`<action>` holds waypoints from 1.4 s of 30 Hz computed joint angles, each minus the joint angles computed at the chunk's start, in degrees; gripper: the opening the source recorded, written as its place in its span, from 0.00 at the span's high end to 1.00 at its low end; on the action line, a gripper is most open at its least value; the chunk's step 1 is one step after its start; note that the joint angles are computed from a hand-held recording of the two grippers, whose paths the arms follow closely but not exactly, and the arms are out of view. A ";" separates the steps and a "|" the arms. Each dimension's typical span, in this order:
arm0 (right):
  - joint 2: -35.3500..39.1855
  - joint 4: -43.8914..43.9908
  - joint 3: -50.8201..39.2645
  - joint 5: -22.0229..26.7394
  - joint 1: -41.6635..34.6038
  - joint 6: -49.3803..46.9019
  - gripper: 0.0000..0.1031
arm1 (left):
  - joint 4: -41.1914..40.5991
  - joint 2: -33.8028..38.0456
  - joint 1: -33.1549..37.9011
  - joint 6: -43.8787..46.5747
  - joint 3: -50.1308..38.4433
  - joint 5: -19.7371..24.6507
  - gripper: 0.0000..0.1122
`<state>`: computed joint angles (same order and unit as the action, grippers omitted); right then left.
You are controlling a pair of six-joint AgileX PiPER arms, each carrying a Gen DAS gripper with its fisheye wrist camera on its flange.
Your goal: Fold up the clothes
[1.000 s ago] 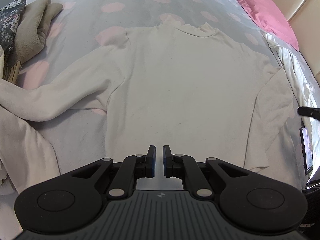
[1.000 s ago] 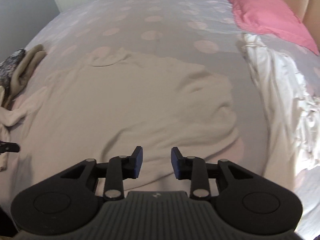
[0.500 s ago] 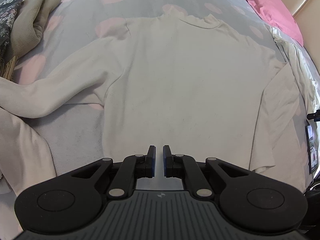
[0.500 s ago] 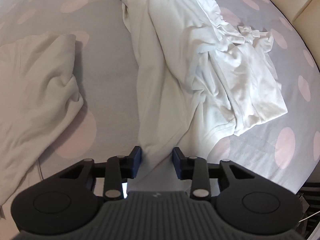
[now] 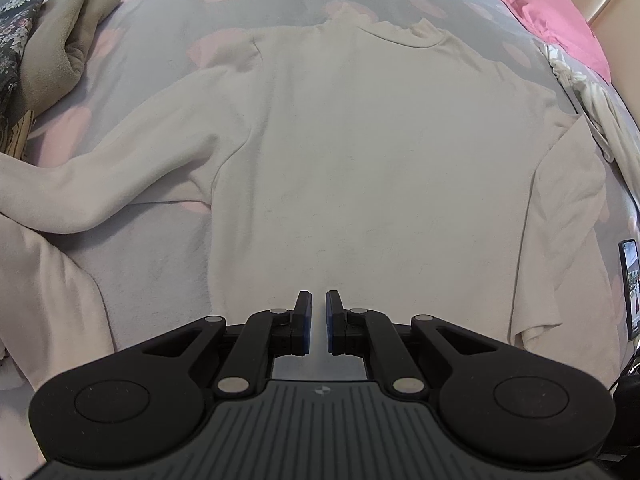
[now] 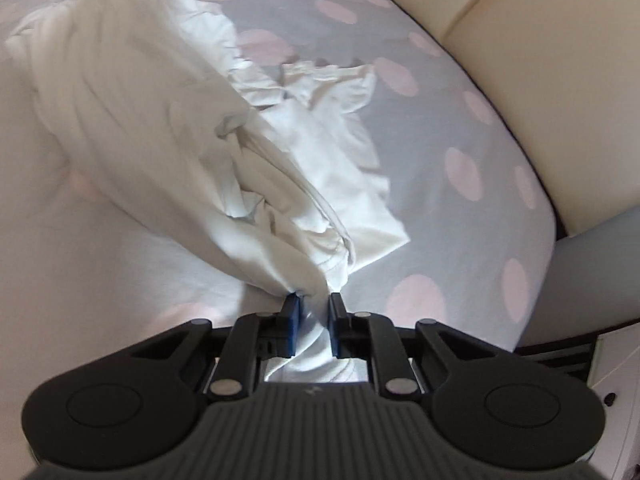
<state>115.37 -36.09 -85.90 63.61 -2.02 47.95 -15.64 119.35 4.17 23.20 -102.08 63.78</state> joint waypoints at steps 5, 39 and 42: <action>-3.03 5.06 1.55 -0.80 -0.66 -1.26 0.69 | -0.69 -0.31 0.20 1.62 0.42 -0.33 0.96; -4.81 32.11 -1.98 -11.36 28.80 -13.15 0.58 | -25.18 -19.30 -18.03 41.38 37.43 -27.35 0.63; -3.50 33.14 -2.39 -10.64 28.01 -13.82 0.58 | -19.30 -19.06 -22.77 36.86 40.15 -35.56 0.64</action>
